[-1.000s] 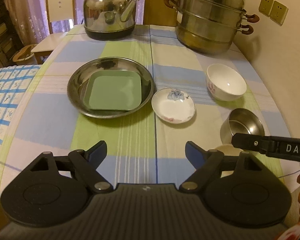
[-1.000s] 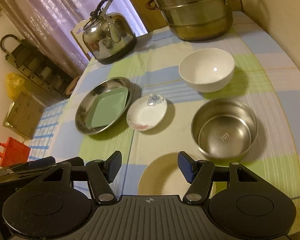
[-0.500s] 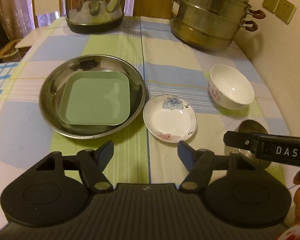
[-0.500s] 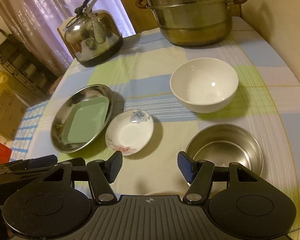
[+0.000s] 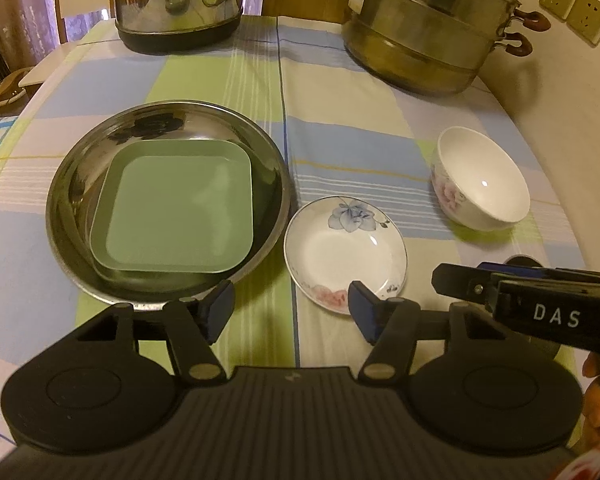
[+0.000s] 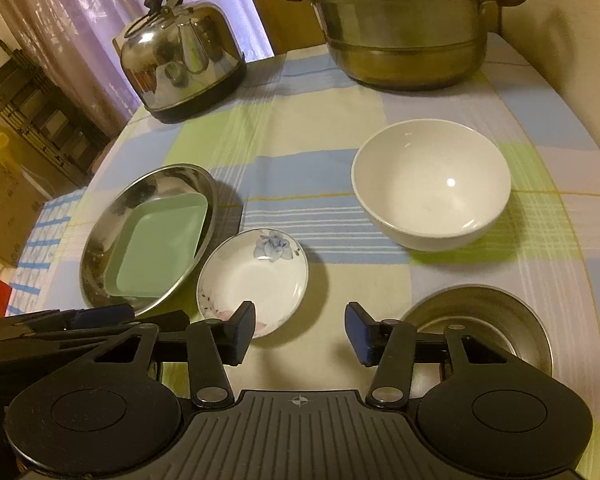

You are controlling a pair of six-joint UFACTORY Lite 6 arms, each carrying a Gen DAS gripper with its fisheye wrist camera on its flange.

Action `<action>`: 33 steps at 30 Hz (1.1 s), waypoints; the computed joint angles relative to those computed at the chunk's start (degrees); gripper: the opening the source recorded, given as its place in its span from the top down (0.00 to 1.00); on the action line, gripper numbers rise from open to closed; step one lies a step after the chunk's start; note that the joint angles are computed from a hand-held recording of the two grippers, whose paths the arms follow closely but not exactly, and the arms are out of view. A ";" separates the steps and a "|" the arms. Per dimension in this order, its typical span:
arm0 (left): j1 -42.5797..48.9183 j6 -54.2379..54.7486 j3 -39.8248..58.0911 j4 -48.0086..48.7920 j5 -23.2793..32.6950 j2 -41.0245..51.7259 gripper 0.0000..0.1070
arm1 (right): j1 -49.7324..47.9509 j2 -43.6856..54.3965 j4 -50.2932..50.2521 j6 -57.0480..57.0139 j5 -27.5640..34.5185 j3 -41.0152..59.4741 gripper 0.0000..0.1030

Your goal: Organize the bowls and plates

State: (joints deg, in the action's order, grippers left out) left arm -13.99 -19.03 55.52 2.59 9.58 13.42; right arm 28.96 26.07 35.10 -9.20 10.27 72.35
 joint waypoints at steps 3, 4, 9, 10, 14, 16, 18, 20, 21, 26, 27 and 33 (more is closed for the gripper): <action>0.22 2.22 1.58 -2.14 0.15 1.76 0.45 | -0.37 2.25 -0.46 0.14 0.67 2.28 0.55; 0.24 2.62 1.94 -2.55 0.18 2.15 0.45 | -0.49 2.78 -0.59 0.16 0.87 2.81 0.55; 0.60 6.74 3.71 -7.12 0.37 4.55 0.50 | -1.17 5.46 0.21 -1.06 1.87 5.39 0.58; 0.83 8.89 3.97 -9.52 0.54 5.00 0.53 | -1.32 5.86 0.91 -1.77 2.05 5.74 0.58; 1.12 11.09 5.00 -12.83 1.01 6.79 0.57 | -1.62 8.13 0.63 -2.03 2.88 8.10 0.60; 1.12 11.30 5.44 -13.41 0.92 7.64 0.58 | -1.62 9.40 0.44 -2.05 3.10 9.39 0.62; 0.99 10.84 6.09 -13.39 0.68 8.74 0.59 | -1.67 10.59 1.19 -3.04 3.31 10.54 0.65; 0.92 10.64 7.10 -13.64 0.55 10.10 0.61 | -1.60 12.13 -0.28 -2.01 3.69 12.27 0.66; 0.91 10.32 7.71 -13.57 0.59 10.84 0.63 | -1.52 13.09 -1.48 -0.98 3.97 13.37 0.67; 0.52 6.00 9.90 -10.10 0.24 13.30 0.65 | -1.31 17.25 -5.02 2.10 5.18 18.26 0.72; 0.47 5.70 10.30 -9.88 0.29 13.70 0.66 | -1.24 18.02 -5.98 2.92 5.39 19.20 0.73; 0.52 6.74 12.89 -11.29 0.86 16.53 0.70 | -1.40 21.47 -8.69 5.26 6.67 23.49 0.76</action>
